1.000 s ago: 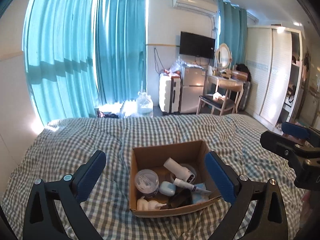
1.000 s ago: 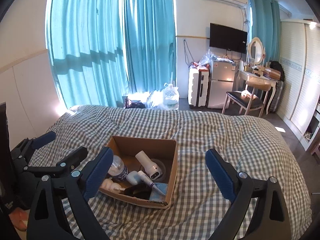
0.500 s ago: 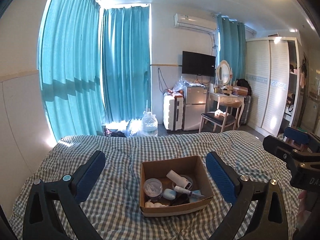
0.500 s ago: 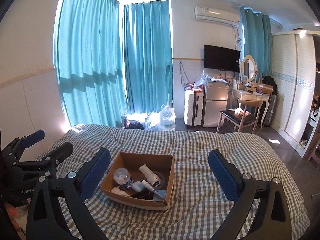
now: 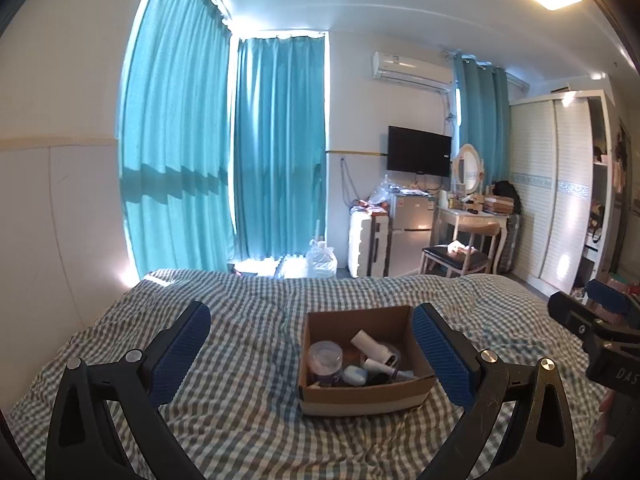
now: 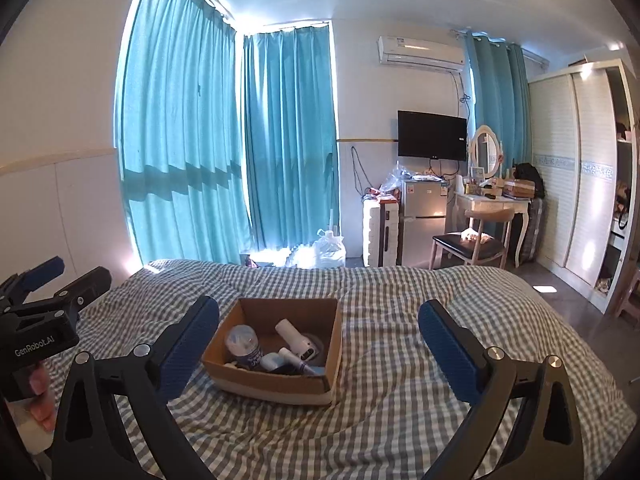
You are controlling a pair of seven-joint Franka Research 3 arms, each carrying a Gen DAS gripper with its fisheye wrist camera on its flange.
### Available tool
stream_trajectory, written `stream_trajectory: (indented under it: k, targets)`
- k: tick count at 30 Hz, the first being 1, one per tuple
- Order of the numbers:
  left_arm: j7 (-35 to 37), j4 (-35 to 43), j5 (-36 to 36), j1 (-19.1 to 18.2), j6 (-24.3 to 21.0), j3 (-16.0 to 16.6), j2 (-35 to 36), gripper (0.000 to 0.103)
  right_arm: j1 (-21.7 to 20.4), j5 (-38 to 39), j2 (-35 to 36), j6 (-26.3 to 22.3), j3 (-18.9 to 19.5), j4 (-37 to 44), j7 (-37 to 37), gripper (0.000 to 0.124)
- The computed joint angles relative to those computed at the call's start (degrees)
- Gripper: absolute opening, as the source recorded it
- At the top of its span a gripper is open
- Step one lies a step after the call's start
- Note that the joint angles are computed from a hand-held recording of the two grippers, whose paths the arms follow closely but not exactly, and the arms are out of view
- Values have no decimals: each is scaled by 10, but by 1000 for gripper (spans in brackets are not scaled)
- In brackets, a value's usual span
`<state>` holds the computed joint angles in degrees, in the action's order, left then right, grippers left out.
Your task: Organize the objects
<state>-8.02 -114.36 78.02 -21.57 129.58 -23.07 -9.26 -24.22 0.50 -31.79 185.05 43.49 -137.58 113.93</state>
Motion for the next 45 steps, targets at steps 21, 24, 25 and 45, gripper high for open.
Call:
stream_trajectory:
  k: [21, 24, 25, 45]
  targets:
    - [-56, -47, 4, -21, 26, 26, 46, 103, -92, 122, 36, 88, 135, -63, -64, 100]
    - [-58, -52, 8, -21, 23, 23, 39, 103, -96, 126, 31, 87, 145, -62, -67, 100]
    - [-59, -54, 8, -21, 26, 23, 37, 103, -95, 127, 29, 85, 145, -61, -69, 100]
    - [-48, -56, 1, -13, 51, 25, 37, 103, -93, 107, 24, 75, 147, -56, -64, 100]
